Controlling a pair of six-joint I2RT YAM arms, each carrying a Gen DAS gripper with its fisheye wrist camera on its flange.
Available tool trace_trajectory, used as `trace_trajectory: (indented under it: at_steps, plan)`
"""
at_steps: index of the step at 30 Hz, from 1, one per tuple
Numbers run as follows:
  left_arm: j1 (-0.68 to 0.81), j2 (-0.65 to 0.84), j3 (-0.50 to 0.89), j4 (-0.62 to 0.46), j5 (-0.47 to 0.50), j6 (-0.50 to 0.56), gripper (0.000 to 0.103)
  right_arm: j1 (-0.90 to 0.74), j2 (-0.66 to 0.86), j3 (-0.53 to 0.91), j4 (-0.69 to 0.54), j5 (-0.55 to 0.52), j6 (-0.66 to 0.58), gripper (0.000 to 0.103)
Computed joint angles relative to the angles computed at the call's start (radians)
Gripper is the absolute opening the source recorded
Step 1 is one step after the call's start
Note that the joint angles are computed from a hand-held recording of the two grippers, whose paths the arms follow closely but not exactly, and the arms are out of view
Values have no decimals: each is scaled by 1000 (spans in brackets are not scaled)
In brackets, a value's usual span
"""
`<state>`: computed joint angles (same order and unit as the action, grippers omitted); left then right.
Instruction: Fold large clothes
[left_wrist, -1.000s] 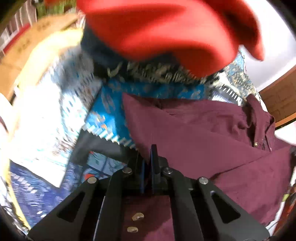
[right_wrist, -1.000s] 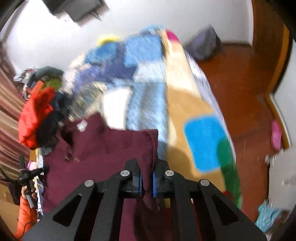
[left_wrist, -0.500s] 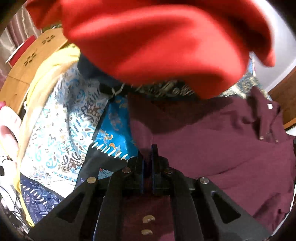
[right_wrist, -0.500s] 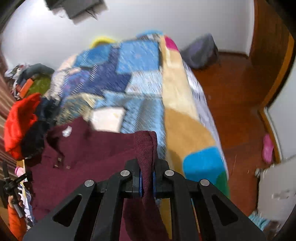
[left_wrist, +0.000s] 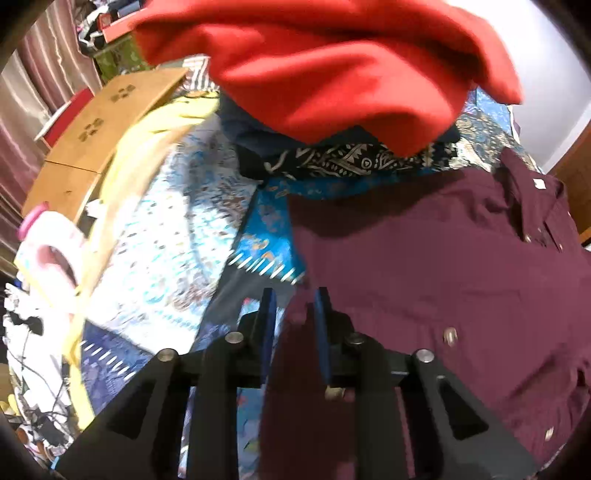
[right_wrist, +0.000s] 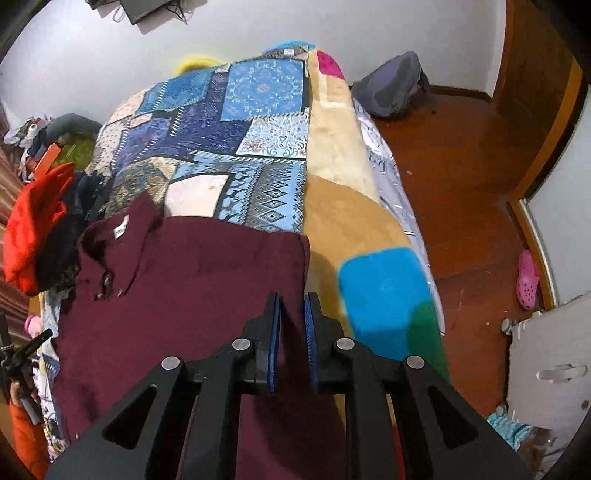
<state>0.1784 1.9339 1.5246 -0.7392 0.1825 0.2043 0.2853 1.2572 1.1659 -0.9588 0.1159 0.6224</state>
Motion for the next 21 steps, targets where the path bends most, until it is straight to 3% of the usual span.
trace_trajectory:
  at_steps: [1,3,5,8,15,21]
  plan:
    - [14,-37,-30,2,3,13,32,17,-21,-2,-13,12,3,13]
    - [41,-108,-100,34,10,25,52,79,-83,-1,-63,40,19,17]
    - [78,-205,-174,60,19,26,57,151,-125,4,-103,79,48,42]
    - [129,-263,-199,32,62,45,63,317,-191,0,-151,227,150,63]
    - [242,-347,-294,-53,142,178,66,617,-227,-22,-246,402,396,68]
    - [307,-359,-404,-100,169,283,66,802,-201,-54,-338,460,637,68]
